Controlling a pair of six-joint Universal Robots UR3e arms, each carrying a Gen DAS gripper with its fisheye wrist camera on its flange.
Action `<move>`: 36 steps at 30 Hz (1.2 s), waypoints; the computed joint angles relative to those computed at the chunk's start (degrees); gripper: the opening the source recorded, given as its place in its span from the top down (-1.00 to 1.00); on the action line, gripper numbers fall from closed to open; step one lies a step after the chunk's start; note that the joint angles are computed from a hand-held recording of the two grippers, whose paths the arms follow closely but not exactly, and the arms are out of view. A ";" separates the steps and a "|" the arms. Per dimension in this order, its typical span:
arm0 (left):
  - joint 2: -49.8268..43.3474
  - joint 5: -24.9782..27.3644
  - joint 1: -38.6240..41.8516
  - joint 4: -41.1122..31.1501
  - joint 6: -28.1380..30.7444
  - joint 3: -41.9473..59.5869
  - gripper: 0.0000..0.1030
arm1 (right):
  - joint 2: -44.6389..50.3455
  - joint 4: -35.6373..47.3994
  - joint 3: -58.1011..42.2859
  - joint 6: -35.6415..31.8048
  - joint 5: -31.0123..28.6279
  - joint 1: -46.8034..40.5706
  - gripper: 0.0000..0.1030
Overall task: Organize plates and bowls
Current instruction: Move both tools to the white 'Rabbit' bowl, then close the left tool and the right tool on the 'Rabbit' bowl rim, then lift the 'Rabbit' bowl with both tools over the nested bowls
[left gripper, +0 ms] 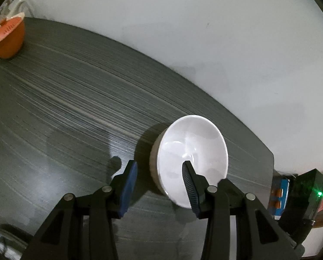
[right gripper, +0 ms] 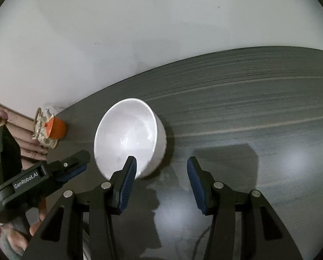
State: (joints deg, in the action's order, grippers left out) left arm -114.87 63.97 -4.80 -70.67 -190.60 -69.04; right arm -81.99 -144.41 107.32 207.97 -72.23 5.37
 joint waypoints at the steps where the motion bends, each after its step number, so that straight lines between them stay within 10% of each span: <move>1: -0.97 -0.02 -0.29 0.00 -0.25 0.63 0.15 | 1.35 0.03 -1.05 -0.03 0.16 0.09 0.09; 19: 1.51 0.20 -1.56 0.13 2.86 -3.67 0.52 | 8.49 -0.64 -4.82 -0.15 1.65 1.70 0.54; 36: 24.43 6.77 -9.71 -5.94 2.09 -11.10 0.52 | -22.54 12.34 7.07 1.65 0.27 0.69 0.54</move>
State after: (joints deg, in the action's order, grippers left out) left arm -90.44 70.74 -14.52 -76.61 -188.51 -80.14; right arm -104.53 -132.07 114.39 209.62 -71.96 6.06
